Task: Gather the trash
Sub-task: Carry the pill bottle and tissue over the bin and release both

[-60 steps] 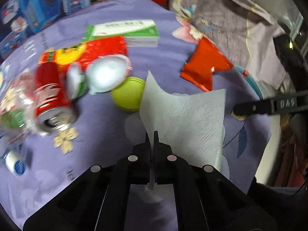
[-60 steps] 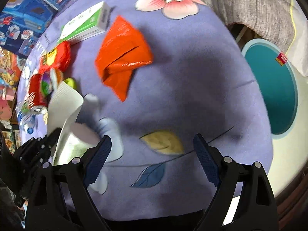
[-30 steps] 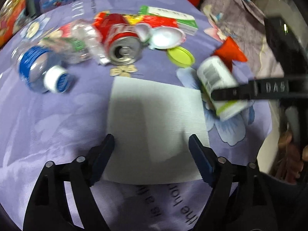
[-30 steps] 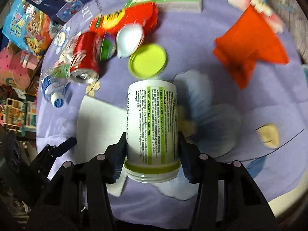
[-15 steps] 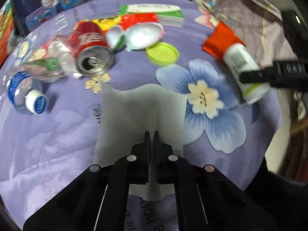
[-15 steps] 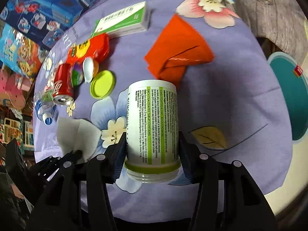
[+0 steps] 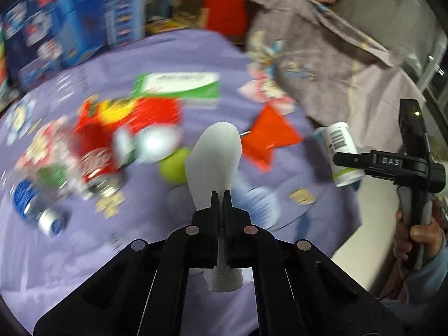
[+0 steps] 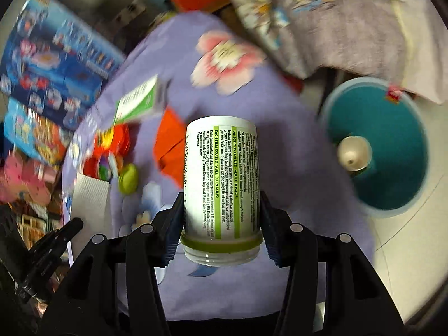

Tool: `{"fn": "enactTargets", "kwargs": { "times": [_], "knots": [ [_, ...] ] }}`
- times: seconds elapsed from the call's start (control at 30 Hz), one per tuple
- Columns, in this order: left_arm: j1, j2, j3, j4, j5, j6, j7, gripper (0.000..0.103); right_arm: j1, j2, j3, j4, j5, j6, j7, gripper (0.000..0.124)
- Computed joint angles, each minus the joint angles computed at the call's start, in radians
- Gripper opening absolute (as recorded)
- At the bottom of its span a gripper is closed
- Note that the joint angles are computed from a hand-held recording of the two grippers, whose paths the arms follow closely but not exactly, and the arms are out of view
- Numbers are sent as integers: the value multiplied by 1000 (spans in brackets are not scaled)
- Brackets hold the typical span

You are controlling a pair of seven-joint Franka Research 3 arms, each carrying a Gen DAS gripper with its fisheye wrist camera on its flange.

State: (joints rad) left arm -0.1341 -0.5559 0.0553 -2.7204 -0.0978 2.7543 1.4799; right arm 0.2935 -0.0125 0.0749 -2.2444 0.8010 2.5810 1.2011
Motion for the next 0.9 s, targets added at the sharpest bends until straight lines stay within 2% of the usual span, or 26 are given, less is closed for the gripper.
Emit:
{"fn": "enactTargets", "kwargs": {
  "times": [0.17, 0.3, 0.47, 0.7, 0.83, 0.9],
  "knots": [
    [-139, 169, -4, 167, -92, 29, 84, 3, -68, -33, -60, -11, 27, 26, -26, 48],
    [-183, 312, -63, 307, -153, 33, 146, 3, -122, -32, -94, -8, 40, 34, -40, 48],
    [-184, 499, -137, 494, -233, -19, 216, 3, -185, 12, -120, 9, 63, 11, -64, 49],
    [-138, 718, -253, 701, -177, -108, 181, 4, -251, 103, -119, 56, 93, -44, -92, 49],
    [-122, 811, -292, 777, -90, -150, 121, 6, -274, 130, -111, 66, 100, -55, -97, 49],
    [-112, 841, -306, 802, -52, -169, 90, 17, -281, 140, -108, 71, 101, -58, -99, 49]
  ]
}}
